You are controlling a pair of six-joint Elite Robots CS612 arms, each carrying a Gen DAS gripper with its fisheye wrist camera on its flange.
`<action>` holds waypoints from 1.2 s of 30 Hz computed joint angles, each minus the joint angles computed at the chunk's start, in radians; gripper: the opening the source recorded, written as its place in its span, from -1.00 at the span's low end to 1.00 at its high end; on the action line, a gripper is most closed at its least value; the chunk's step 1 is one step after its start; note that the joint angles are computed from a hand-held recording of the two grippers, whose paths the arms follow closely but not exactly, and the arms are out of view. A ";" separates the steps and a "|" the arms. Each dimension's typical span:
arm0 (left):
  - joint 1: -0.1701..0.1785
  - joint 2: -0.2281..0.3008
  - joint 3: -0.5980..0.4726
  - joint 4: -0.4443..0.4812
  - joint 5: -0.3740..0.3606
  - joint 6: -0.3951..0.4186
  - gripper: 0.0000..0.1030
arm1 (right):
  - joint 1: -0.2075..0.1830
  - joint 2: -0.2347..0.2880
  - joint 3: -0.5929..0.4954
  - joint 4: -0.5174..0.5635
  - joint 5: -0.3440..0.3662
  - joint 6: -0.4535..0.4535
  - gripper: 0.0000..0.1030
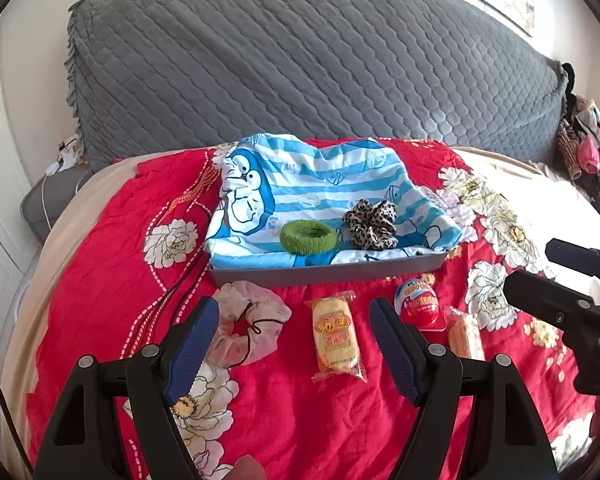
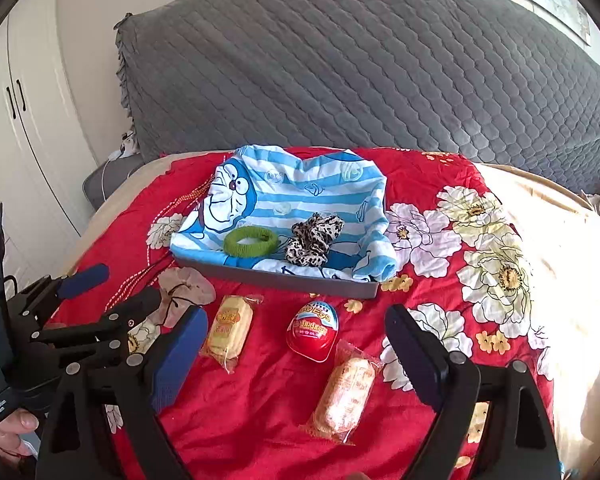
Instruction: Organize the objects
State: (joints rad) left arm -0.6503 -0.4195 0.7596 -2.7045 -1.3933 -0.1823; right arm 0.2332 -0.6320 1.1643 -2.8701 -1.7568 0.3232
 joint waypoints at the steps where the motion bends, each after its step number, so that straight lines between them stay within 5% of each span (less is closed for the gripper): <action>1: 0.000 -0.003 0.005 -0.002 -0.002 -0.003 0.53 | 0.001 -0.001 0.001 0.003 -0.002 -0.001 0.77; 36: 0.001 -0.039 0.112 -0.019 -0.027 -0.003 0.53 | 0.021 0.011 0.020 0.027 -0.016 -0.003 0.83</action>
